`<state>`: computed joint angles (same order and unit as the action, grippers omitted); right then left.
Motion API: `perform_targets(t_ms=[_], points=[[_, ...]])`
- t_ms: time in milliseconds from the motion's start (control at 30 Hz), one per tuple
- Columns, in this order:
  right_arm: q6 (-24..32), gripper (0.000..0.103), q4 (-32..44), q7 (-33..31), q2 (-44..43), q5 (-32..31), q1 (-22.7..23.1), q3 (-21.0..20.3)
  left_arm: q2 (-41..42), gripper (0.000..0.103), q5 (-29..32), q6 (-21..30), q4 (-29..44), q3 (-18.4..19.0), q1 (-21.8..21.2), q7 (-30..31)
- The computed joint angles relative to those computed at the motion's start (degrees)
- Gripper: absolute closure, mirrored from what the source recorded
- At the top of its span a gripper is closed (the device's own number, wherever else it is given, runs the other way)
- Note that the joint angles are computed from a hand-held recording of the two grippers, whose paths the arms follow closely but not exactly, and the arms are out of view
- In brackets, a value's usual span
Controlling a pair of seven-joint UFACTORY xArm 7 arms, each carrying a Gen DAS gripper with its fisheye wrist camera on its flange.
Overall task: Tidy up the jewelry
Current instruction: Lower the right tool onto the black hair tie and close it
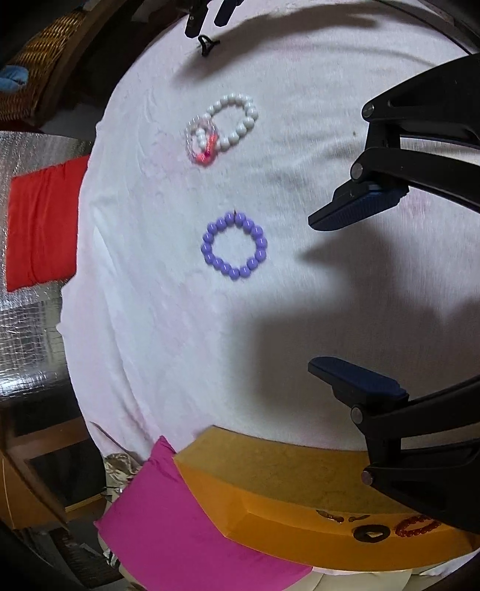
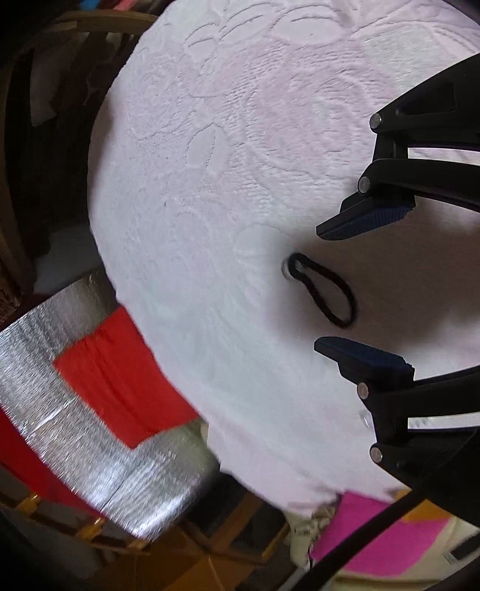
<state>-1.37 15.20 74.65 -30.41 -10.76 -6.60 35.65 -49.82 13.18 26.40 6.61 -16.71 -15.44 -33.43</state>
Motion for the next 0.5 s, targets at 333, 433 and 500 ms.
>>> perform_targets(t_ms=[333, 433, 500], points=[[11.1, 0.079, 12.1, 10.3, 4.0, -14.0, -24.5, 25.3, 3.8, 0.032, -2.5, -6.7, -0.7, 4.5, 0.1, 4.5], [13.3, 0.09, 13.0, 12.2, 3.3, -17.0, -24.9, 26.7, 5.7, 0.032, -4.8, -11.3, -0.7, 6.1, -2.3, 6.1], [12.4, 0.091, 11.6, 11.6, 3.1, -18.1, -22.0, 23.2, 7.3, 0.032, -6.4, -14.1, -0.3, 6.4, -3.1, 6.3]])
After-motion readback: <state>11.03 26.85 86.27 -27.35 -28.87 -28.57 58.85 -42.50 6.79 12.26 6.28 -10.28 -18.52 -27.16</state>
